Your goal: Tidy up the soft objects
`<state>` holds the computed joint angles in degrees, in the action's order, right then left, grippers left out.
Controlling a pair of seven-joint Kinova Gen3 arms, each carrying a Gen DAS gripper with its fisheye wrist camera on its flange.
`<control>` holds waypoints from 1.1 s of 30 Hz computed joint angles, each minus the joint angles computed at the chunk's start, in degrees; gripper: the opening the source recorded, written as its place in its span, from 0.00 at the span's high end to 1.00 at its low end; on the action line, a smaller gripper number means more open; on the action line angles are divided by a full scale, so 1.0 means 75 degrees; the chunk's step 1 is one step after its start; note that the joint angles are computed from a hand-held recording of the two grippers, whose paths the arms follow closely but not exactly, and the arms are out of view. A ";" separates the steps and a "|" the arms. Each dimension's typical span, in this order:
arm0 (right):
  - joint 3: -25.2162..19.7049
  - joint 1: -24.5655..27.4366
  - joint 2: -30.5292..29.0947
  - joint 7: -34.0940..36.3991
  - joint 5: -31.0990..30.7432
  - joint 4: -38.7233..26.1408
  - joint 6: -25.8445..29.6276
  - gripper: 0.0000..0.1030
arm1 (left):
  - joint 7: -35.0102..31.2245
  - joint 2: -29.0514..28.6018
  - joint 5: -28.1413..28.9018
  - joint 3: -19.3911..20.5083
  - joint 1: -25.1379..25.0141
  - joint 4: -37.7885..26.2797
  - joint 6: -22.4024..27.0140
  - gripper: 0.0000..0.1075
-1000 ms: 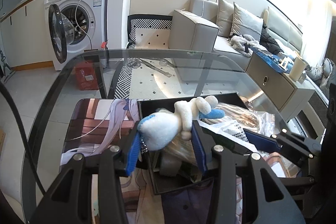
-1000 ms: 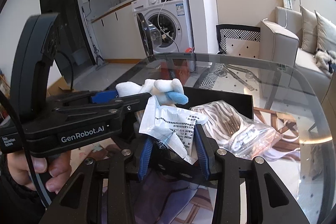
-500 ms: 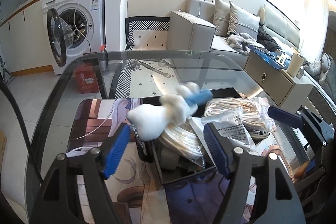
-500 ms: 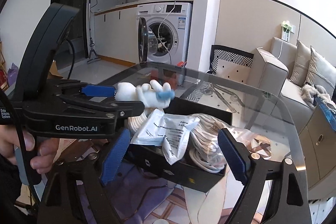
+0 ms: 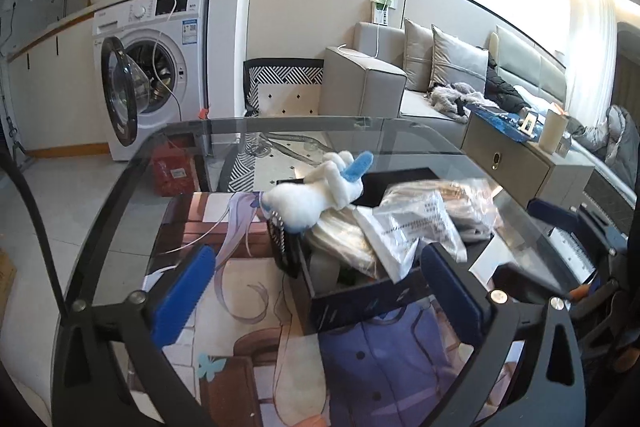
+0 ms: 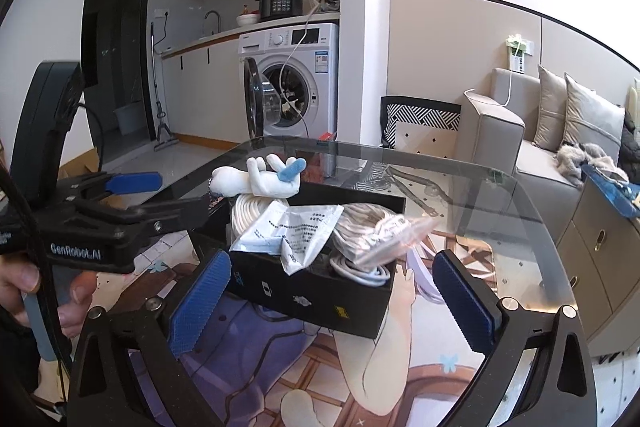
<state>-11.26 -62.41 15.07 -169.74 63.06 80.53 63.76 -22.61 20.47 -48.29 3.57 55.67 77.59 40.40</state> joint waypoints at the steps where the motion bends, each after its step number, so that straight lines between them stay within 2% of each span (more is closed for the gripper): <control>1: 0.0000 -0.0037 -0.0036 -0.0128 0.0070 0.0100 -0.0017 0.00 | 0.0148 -0.0003 -0.0192 -0.0076 0.0140 0.0091 0.0024 0.04; 9: -0.0183 -0.0109 -0.0227 -0.1115 0.0692 0.0758 -0.0126 0.00 | 0.1294 -0.0066 -0.1239 -0.0150 0.0459 0.0714 -0.0076 0.04; 16: -0.0289 -0.0092 -0.0203 -0.1426 0.0976 0.0913 0.0075 0.00 | 0.2147 0.0035 -0.1961 -0.0115 0.0546 0.0837 0.0056 0.04; 21: -0.0314 -0.0065 -0.0165 -0.1493 0.1042 0.0970 0.0041 0.00 | 0.2092 0.0126 -0.1962 0.0030 0.0426 0.0764 0.0092 0.04; 27: -0.0331 -0.0099 -0.0188 -0.1721 0.1227 0.1091 0.0043 0.00 | 0.2291 0.0205 -0.2392 -0.0009 0.0596 0.0840 0.0135 0.04; 33: -0.0393 -0.0082 -0.0248 -0.1972 0.1423 0.1236 0.0022 0.00 | 0.2416 0.0144 -0.2510 0.0034 0.0545 0.0945 -0.0020 0.04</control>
<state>-14.21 -63.03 13.21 -184.54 73.74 89.80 63.93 -4.49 21.55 -67.11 3.82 59.75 84.68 40.25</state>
